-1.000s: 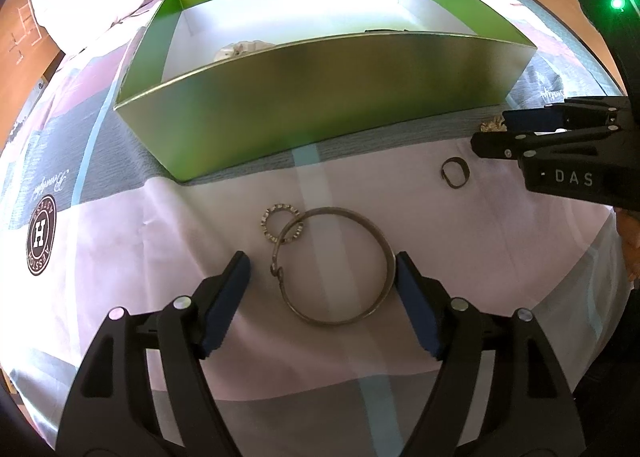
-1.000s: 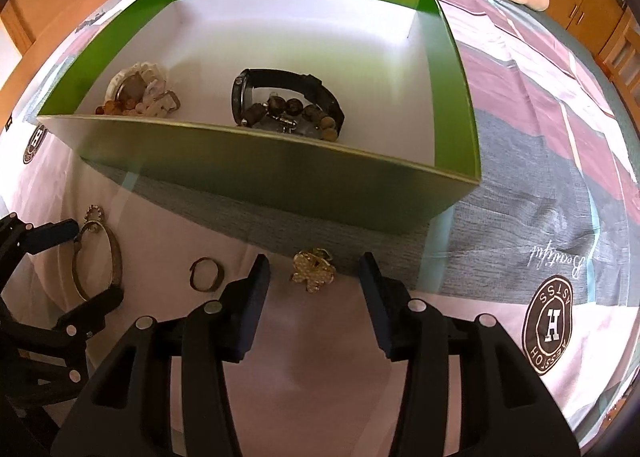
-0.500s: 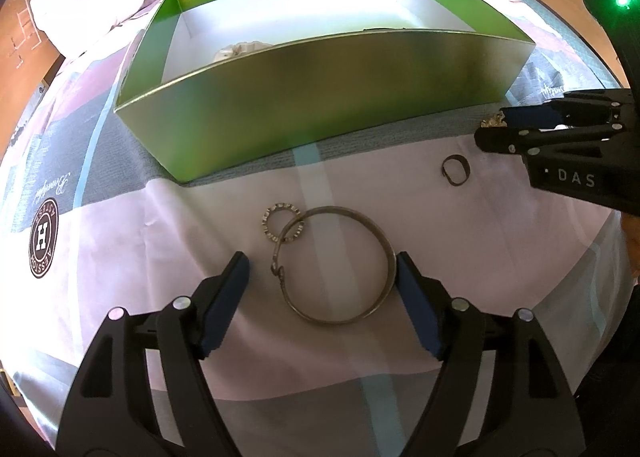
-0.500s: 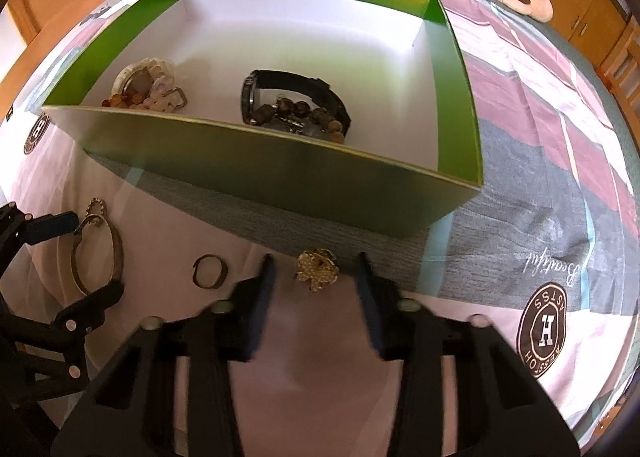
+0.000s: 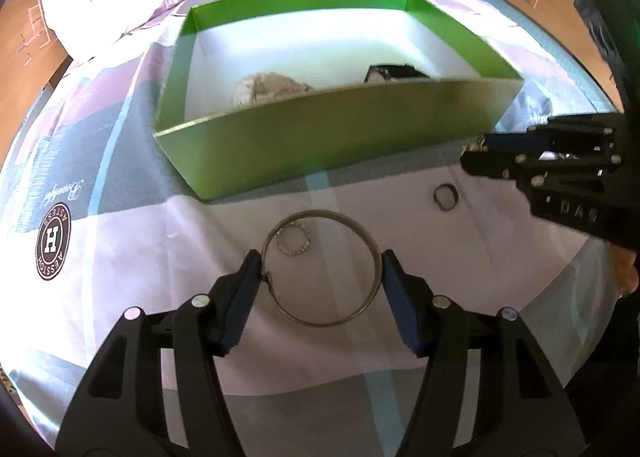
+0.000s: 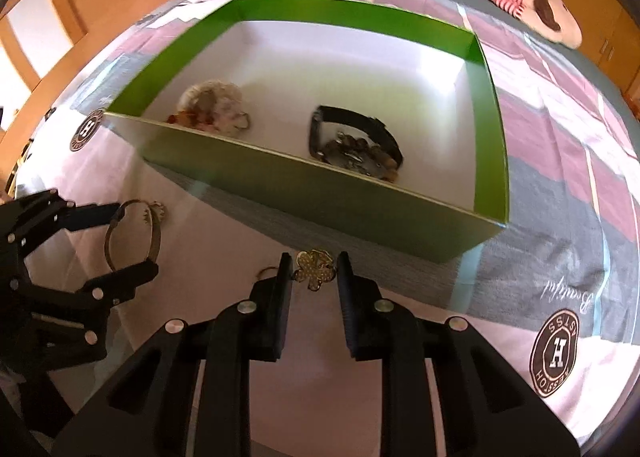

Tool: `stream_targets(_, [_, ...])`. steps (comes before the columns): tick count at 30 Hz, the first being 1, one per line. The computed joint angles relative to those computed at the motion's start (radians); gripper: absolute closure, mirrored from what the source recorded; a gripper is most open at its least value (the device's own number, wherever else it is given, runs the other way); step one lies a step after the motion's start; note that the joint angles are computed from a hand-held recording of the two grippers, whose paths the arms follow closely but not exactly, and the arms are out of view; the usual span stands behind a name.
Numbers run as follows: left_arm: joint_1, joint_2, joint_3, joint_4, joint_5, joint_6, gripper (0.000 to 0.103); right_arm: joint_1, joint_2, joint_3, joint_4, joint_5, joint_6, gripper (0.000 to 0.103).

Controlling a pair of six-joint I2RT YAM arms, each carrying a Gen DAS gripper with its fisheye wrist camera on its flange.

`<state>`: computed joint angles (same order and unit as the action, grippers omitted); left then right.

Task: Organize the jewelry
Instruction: 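Close the left tool on the silver bangle rim, then carry the bangle and brooch into the green box and open both tools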

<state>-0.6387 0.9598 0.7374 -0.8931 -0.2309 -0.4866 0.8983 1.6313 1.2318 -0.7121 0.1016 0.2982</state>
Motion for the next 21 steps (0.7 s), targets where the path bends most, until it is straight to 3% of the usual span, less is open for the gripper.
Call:
stream_targets(9, [-0.026, -0.021, 0.021, -0.019, -0.043, -0.010, 0.041, 0.009, -0.013, -0.012, 0.017, -0.012, -0.015, 0.080])
stream_targets(15, [-0.002, -0.084, 0.043, -0.022, -0.056, 0.022, 0.042, -0.042, -0.143, -0.069, 0.136, -0.114, -0.008, 0.080])
stream_targets(18, [0.061, -0.106, 0.088, 0.007, -0.048, 0.087, 0.042, -0.068, -0.206, -0.098, 0.228, -0.089, 0.007, 0.080])
stream_targets(21, [0.201, -0.097, 0.145, 0.068, 0.043, 0.153, 0.042, -0.102, -0.184, -0.079, 0.266, -0.046, 0.029, 0.080])
